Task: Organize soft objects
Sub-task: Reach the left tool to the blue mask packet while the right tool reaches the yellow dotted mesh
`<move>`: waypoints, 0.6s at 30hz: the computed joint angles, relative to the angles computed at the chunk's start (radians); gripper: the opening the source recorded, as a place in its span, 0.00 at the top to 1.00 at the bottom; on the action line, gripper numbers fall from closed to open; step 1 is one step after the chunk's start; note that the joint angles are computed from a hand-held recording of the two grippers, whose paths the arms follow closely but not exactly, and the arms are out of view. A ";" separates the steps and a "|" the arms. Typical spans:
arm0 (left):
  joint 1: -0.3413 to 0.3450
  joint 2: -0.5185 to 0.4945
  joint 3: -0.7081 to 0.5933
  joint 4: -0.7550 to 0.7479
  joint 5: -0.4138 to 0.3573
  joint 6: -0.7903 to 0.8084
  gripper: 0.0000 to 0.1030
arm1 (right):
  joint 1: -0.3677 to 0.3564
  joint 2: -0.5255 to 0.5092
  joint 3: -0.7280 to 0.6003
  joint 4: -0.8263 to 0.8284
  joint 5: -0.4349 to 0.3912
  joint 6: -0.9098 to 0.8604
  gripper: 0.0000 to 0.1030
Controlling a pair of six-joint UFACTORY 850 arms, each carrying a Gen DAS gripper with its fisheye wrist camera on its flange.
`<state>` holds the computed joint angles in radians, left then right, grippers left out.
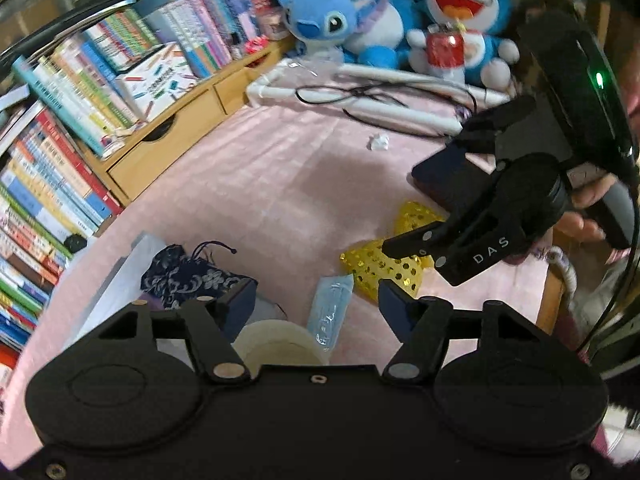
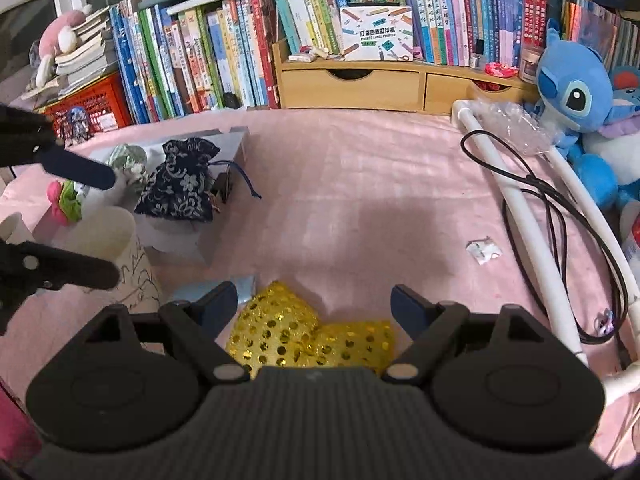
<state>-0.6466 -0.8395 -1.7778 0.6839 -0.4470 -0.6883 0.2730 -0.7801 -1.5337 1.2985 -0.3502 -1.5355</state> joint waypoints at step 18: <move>-0.012 -0.305 -0.446 -0.228 -0.351 0.290 0.61 | 0.011 -0.105 -0.173 -0.527 -0.033 0.468 0.12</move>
<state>-0.6589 -1.1445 -2.2241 0.4563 -0.7983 -0.3984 0.2836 -0.8846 -1.7065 0.7720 -0.3831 -1.0678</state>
